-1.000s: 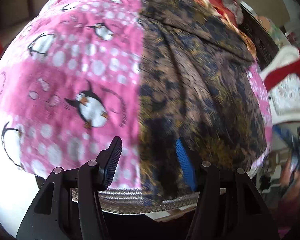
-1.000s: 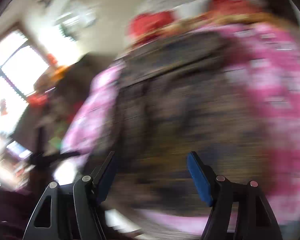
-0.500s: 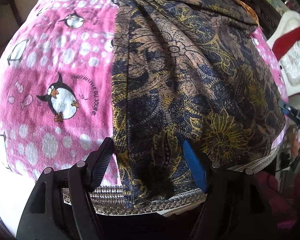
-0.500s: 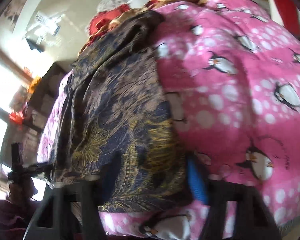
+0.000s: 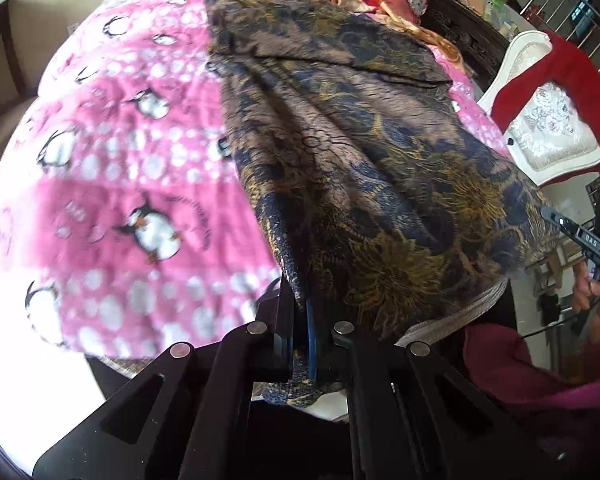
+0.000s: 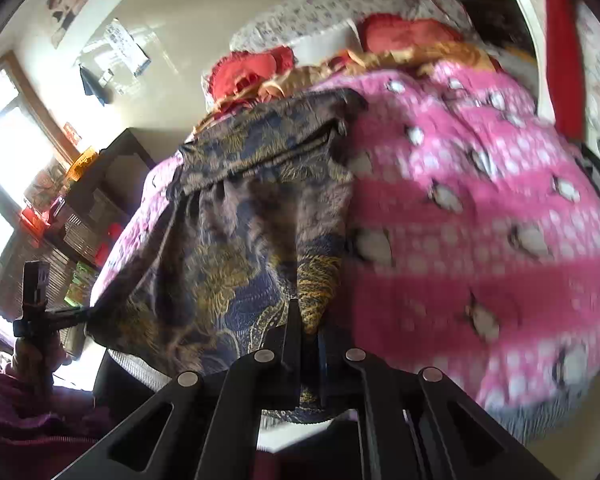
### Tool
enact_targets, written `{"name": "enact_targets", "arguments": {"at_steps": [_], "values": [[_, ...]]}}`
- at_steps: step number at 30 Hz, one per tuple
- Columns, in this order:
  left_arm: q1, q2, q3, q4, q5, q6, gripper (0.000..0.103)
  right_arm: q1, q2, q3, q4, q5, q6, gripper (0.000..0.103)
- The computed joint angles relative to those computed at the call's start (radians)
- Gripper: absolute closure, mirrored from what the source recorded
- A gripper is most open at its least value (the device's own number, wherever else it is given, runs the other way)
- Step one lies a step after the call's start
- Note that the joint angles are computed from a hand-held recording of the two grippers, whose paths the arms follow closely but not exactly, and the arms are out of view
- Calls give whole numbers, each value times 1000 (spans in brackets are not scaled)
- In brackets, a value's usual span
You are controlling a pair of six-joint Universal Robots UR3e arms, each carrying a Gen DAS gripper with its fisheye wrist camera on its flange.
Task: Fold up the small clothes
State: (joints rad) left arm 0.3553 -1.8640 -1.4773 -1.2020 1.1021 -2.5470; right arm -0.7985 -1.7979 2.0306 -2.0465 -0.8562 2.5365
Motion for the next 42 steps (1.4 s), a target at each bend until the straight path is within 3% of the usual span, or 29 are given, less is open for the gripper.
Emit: {"name": "enact_targets", "arguments": {"at_steps": [4,9,13,16,21,25,37,38,40,42], "values": [[20,-32,-38,5,42,-16,100,6,39,45,-7,-42,20,98],[41,-45,-25,-19,17,-21,100,14,144,13,-6,-42,49,97],[36,-34,-28,-23,10,0,100,23,195,-42,42,-47,47,86],[1,-38,-43,34,63,-17,100,31,201,-50,64,-42,40,74],[-35,-55,-41,80,125,-35,99,53,210,-52,52,-60,43,74],[-46,-64,-42,105,151,-49,87,61,231,-77,62,-70,48,74],[-40,-22,-80,103,168,-74,87,88,259,-116,74,-92,46,73],[-30,-18,-81,90,164,-74,84,88,261,-116,73,-94,44,73],[-11,-9,-89,71,155,-73,60,94,263,-119,70,-97,43,73],[4,-7,-93,52,134,-80,57,95,267,-120,70,-94,42,73]]}}
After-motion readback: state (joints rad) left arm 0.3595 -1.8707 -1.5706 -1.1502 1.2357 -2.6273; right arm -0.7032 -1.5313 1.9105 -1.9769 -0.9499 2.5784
